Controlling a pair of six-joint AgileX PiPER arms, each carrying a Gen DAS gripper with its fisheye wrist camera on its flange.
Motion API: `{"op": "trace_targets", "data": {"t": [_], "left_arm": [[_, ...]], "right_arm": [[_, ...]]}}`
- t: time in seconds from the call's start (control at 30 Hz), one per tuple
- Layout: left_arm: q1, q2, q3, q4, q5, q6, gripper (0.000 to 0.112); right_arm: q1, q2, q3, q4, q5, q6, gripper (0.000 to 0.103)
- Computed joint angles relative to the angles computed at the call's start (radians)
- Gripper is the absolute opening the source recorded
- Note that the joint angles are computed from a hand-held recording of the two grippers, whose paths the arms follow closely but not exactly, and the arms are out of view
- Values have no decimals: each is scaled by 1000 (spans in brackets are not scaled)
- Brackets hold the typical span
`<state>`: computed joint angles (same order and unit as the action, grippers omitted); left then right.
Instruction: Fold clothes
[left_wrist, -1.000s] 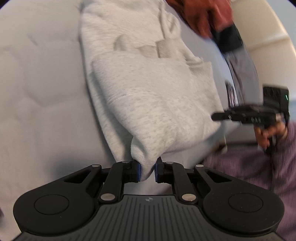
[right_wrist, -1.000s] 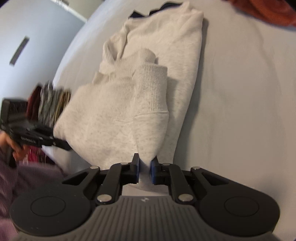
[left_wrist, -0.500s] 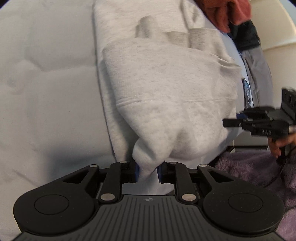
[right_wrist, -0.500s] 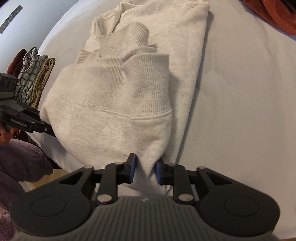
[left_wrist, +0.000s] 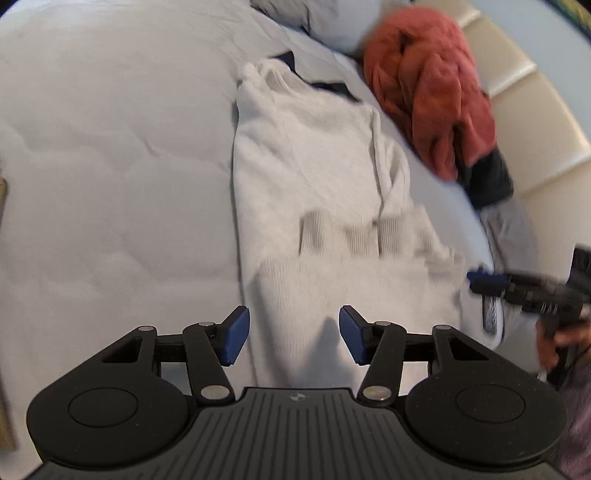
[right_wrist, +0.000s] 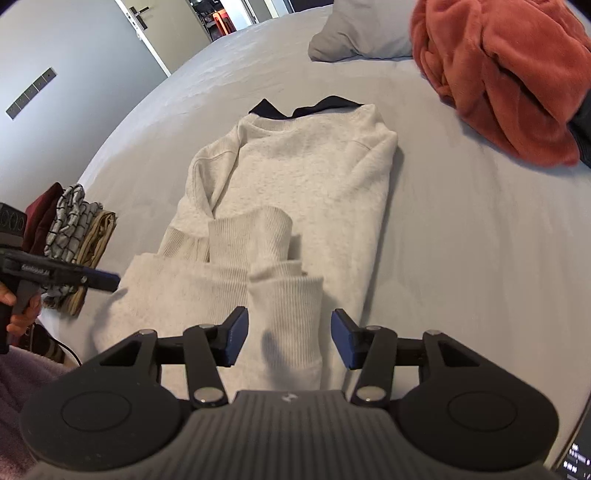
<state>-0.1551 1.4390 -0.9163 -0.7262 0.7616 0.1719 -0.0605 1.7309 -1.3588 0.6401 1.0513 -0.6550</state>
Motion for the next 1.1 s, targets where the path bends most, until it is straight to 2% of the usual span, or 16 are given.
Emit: {"op": "trace_targets", "data": {"t": [0.07, 0.1, 0.13, 0.17, 0.2, 0.3, 0.4, 0.5, 0.73, 0.83, 0.87, 0.93, 0.97, 1.03, 1.1], "left_arm": [[-9, 20, -2, -33, -15, 45, 47], [-34, 29, -14, 2, -29, 29, 36], [-66, 33, -31, 75, -43, -15, 30], [-89, 34, -36, 115, -59, -37, 23], [-99, 23, -29, 116, -80, -34, 13], [-114, -24, -6, 86, -140, 45, 10], [-153, -30, -12, 144, -208, 13, 9], [-208, 22, -52, 324, -237, -140, 9], [-331, 128, -110, 747, -205, -467, 11], [-362, 130, -106, 838, -203, -545, 14], [-360, 124, -104, 839, -201, -550, 17], [-354, 100, -95, 840, -198, -570, 24], [-350, 82, -87, 834, -200, -578, 25], [-350, 46, -72, 831, -199, -590, 25], [-383, 11, -63, 913, -184, -673, 25]], "right_arm": [[17, 16, -5, -9, -25, 14, 56], [19, 22, -6, -13, -31, 18, 55], [20, 29, -6, -9, -37, 16, 53], [18, 38, -7, 5, -35, 7, 31], [12, 43, -7, 21, -26, -1, 15], [9, 27, 2, 24, -40, 9, 12], [4, 9, 25, 31, -89, 15, 9], [9, 23, 33, 20, -128, 30, 8], [79, 102, 19, -49, -217, 52, 8], [113, 110, 27, -93, -263, 58, 9], [117, 112, 20, -105, -264, 66, 10], [114, 108, 7, -132, -267, 94, 23], [108, 101, 8, -139, -273, 109, 36], [83, 91, 5, -117, -268, 106, 38], [61, 69, 13, -87, -265, 80, 38]]}}
